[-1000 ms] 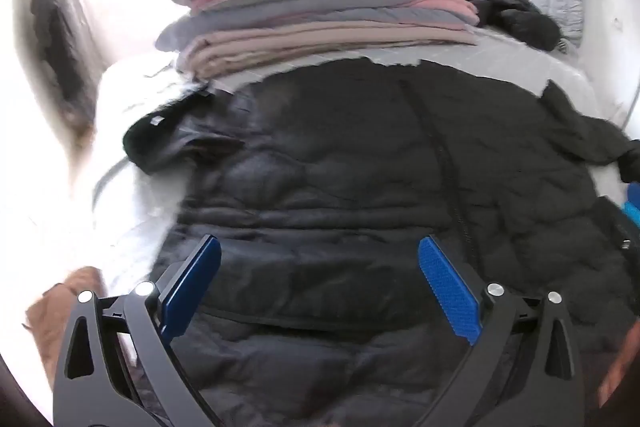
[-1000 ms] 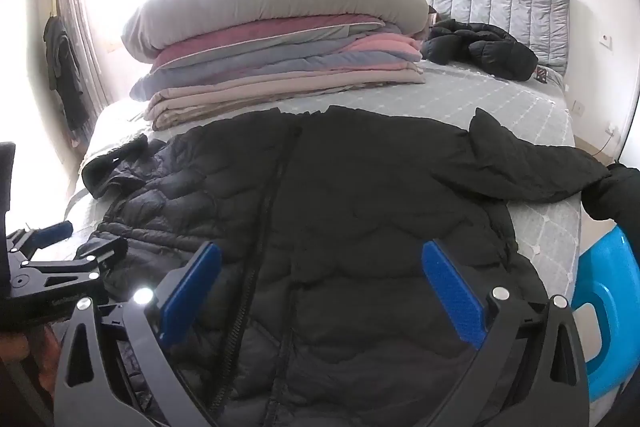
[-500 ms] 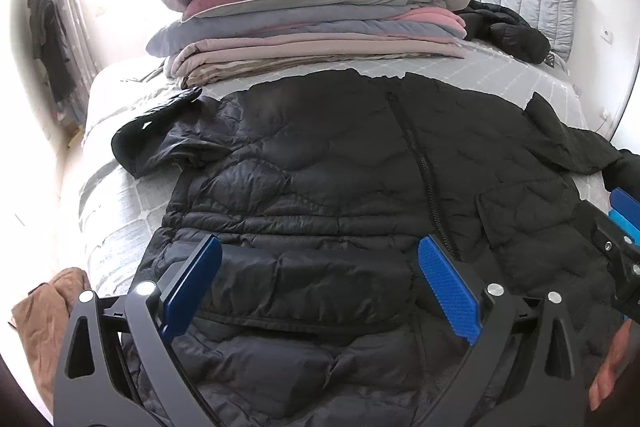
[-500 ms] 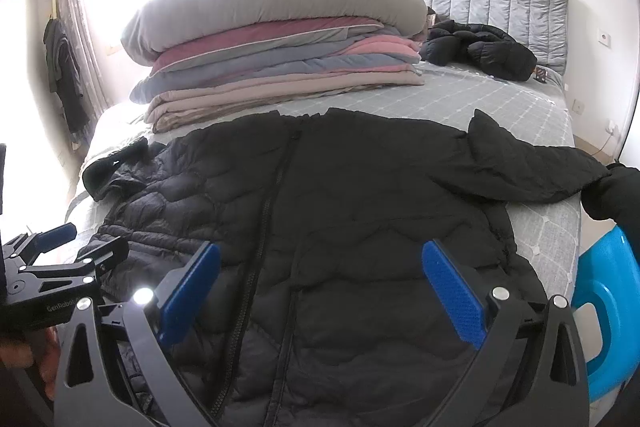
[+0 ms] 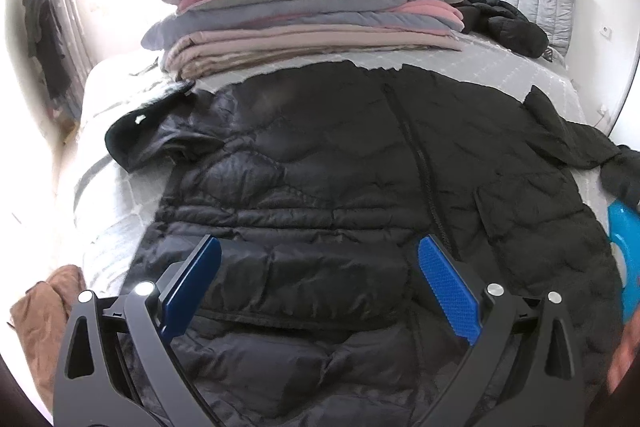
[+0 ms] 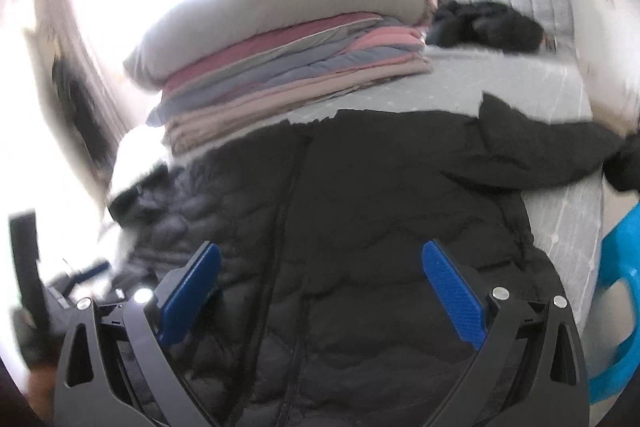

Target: Fold large clothes

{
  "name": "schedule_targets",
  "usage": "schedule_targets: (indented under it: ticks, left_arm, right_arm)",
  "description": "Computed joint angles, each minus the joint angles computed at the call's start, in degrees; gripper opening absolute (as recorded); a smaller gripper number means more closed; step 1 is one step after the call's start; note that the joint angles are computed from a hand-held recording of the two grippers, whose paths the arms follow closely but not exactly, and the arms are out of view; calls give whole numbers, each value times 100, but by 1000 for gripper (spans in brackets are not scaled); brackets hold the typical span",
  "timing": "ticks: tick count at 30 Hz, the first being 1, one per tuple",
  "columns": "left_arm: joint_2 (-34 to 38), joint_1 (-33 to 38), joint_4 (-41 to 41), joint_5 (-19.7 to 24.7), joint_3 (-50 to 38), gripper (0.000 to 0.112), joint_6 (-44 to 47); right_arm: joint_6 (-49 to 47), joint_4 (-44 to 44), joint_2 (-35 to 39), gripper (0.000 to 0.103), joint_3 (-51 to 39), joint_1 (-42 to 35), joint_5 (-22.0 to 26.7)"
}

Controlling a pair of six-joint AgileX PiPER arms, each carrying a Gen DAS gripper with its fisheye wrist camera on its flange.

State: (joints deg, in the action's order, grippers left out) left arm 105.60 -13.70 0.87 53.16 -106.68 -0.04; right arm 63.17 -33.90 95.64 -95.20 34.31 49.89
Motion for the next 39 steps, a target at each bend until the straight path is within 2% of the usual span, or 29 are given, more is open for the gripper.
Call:
schedule_targets:
  ticks: [2, 6, 11, 15, 19, 27, 30, 34, 35, 36, 37, 38, 39]
  left_arm:
    - [48, 29, -125, 87, -53, 95, 69]
    - [31, 47, -247, 74, -26, 95, 148]
    - [169, 152, -613, 306, -191, 95, 306]
    - [273, 206, -727, 423, -298, 95, 344]
    - [400, 257, -921, 596, -477, 95, 412]
    - [693, 168, -892, 863, -864, 95, 514]
    - [797, 147, -868, 941, -1007, 95, 534]
    - [918, 134, -815, 1043, -1154, 95, 544]
    - [931, 132, -798, 1053, -1158, 95, 541]
    - [948, 132, -783, 1066, -1173, 95, 536]
    - [959, 133, -776, 1069, -1173, 95, 536]
    - [964, 135, -769, 1068, -1170, 95, 541]
    - [972, 137, -760, 1069, -1172, 95, 545]
  right_arm:
    - [-101, 469, -389, 97, 353, -590, -305]
    - [-1064, 1863, -911, 97, 716, -2179, -507]
    - [-2698, 4551, -777, 97, 654, -4732, -138]
    - [-3554, 5829, -239, 97, 138, -6287, 89]
    - [-3513, 6195, 465, 97, -499, -6737, 515]
    - [-2990, 5497, 2125, 97, -2371, -6395, 1170]
    - [-2893, 5691, 2387, 97, -2328, -6454, 816]
    - [-3064, 6333, 2230, 92, -1337, -6699, -416]
    - [-3197, 6509, 2208, 81, -1168, -6747, -645]
    - [-3342, 6617, 2246, 53, -1145, -6770, -748]
    - [-3489, 6731, 2276, 39, -1138, -6776, -822]
    - [-3786, 6985, 2247, 16, -1024, -6787, -996]
    - [-3951, 7092, 2223, 12, -985, -6771, -1098]
